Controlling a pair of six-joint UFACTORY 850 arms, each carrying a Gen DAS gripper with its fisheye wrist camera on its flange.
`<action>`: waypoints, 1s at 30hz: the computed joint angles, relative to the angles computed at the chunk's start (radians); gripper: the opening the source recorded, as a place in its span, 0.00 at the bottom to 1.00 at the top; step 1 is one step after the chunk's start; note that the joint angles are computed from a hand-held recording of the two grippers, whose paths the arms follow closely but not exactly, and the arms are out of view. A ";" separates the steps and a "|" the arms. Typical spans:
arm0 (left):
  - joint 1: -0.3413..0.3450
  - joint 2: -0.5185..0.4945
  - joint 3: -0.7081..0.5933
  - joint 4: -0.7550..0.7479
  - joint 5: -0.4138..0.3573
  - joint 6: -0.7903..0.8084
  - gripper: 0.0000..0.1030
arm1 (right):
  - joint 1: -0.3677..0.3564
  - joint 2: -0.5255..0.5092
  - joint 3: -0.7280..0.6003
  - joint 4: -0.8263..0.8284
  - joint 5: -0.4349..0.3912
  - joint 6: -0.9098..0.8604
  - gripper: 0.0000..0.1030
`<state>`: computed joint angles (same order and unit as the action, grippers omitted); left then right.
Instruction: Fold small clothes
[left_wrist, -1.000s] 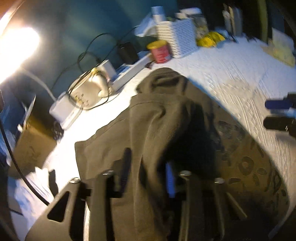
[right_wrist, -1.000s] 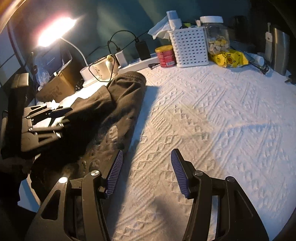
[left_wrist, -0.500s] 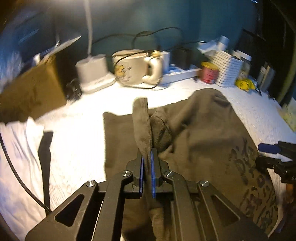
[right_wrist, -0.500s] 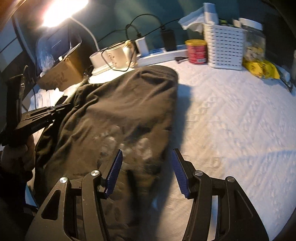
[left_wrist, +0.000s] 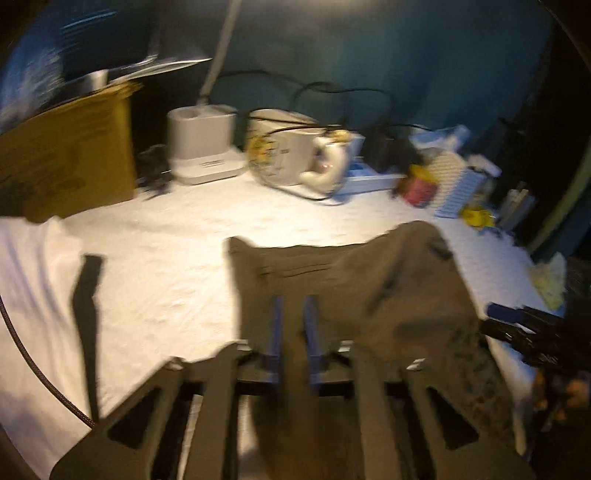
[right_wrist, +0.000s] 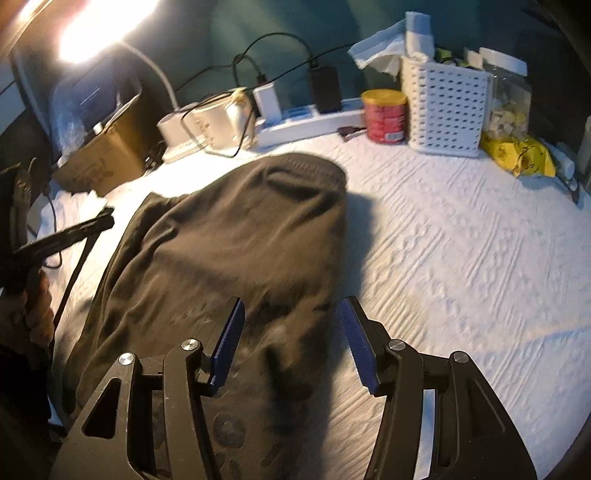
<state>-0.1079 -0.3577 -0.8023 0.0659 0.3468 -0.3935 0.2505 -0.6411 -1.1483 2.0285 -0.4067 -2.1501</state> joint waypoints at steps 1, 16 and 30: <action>-0.004 -0.007 -0.010 0.029 0.006 -0.019 0.42 | -0.004 -0.002 -0.006 -0.002 -0.001 0.005 0.56; -0.033 -0.141 -0.126 -0.048 -0.033 0.208 0.03 | -0.035 -0.141 -0.237 -0.066 -0.078 0.193 0.56; 0.010 -0.066 -0.055 0.081 0.087 0.034 0.03 | -0.022 -0.284 -0.443 -0.289 -0.132 0.465 0.16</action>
